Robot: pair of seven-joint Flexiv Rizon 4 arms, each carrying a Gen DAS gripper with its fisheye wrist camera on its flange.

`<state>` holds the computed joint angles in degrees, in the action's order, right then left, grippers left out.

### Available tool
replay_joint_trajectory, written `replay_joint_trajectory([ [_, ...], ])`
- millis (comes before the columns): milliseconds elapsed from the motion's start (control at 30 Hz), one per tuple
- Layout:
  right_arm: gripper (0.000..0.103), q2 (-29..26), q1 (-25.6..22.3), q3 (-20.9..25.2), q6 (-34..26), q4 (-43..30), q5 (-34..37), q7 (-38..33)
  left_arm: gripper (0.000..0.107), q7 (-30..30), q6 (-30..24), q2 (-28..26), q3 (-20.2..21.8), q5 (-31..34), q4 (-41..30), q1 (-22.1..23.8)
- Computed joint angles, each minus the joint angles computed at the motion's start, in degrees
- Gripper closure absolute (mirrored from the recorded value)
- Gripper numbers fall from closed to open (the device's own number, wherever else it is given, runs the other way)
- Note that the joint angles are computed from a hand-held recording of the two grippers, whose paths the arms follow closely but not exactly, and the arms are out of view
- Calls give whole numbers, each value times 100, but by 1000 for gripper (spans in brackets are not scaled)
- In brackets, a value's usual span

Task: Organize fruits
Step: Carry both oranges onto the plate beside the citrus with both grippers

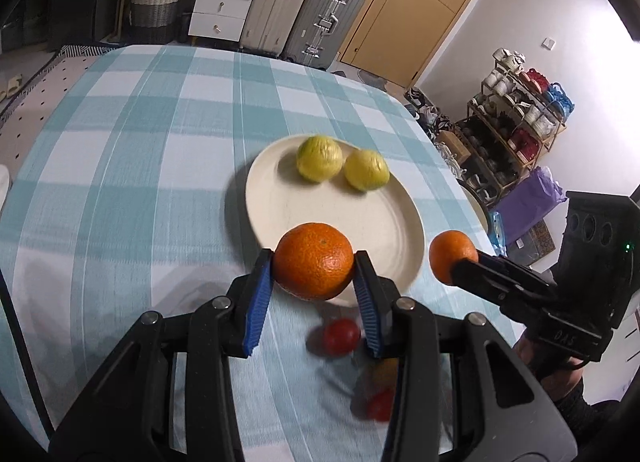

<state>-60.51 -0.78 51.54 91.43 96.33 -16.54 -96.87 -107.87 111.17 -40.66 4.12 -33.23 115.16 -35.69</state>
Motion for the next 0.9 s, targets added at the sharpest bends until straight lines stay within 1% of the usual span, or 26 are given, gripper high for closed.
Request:
replay_joint_trajectory([
  [100,62,-148,77,46,-123,-312,10,14,70,77,-223,-90,-14,90,-245,183],
  [167,62,-189,218,-42,-203,-544,70,31,70,96,-406,-167,-91,226,-429,382],
  [233,62,-228,365,-128,-328,-779,143,15,70,70,-539,-253,-49,316,-591,443],
  [300,62,-223,539,-272,-408,-979,265,-3,70,10,-717,-336,-11,385,-759,498],
  [333,62,-210,659,-389,-444,-1092,331,11,70,-37,-700,-380,-205,503,-830,708],
  [367,62,-199,782,-515,-483,-1208,404,40,70,-68,-708,-413,-302,603,-878,816],
  [433,62,-201,1011,-744,-606,-1442,511,56,70,-111,-900,-525,-209,677,-1090,800],
  [467,62,-188,1107,-847,-659,-1521,571,62,70,-130,-951,-563,-229,746,-1157,848],
  [533,62,-225,1241,-947,-836,-1710,655,-3,70,-197,-1000,-641,-290,860,-1264,953],
  [633,62,-218,1424,-1137,-868,-1825,823,-98,70,-280,-1077,-729,-376,1005,-1365,1113],
  [733,62,-285,1560,-1248,-1102,-2042,993,-176,70,-336,-1160,-783,-408,1126,-1424,1212],
  [900,62,-311,1739,-1441,-1268,-2252,1321,-314,70,-411,-1221,-878,-513,1279,-1505,1401],
])
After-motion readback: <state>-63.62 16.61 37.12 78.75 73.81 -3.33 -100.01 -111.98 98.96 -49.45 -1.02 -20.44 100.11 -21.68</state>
